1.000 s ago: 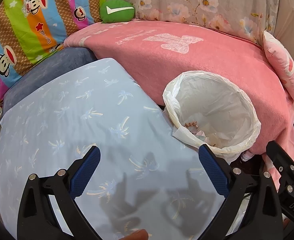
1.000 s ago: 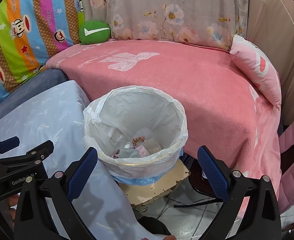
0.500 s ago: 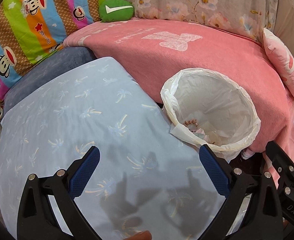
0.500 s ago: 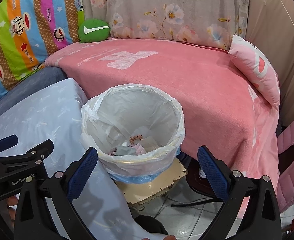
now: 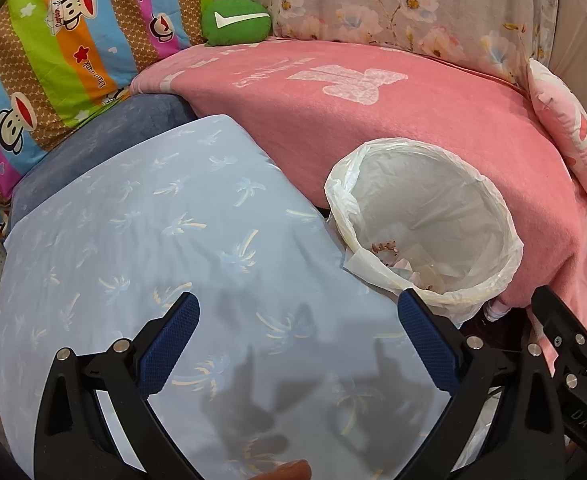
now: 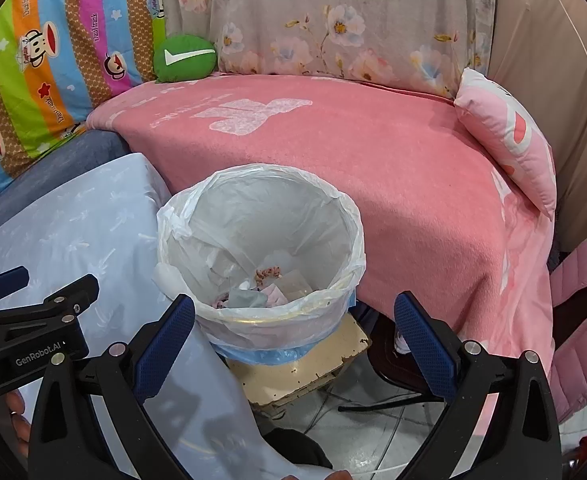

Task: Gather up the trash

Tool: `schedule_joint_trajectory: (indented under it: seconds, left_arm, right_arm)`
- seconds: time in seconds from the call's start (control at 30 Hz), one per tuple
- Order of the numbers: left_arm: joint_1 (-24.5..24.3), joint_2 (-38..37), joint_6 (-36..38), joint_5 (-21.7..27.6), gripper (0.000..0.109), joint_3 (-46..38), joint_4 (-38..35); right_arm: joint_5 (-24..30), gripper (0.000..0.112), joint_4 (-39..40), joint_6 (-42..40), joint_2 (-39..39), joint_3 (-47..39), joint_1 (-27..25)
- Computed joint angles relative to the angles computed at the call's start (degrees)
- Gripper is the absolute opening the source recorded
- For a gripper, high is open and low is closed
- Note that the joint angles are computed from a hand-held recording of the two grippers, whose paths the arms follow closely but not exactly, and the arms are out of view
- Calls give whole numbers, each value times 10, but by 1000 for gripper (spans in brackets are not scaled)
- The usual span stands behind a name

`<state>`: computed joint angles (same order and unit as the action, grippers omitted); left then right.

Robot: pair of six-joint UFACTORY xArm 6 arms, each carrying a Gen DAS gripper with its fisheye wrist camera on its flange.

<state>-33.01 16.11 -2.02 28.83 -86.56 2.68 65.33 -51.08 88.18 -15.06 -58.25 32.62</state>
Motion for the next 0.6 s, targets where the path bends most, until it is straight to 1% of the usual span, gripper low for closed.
schedule_joint_trajectory:
  seconds: [0.6]
  left_arm:
    - [-2,-9,-8,-16,95,16,10]
  right_arm:
    - [5,97,0,11,-2,5,4]
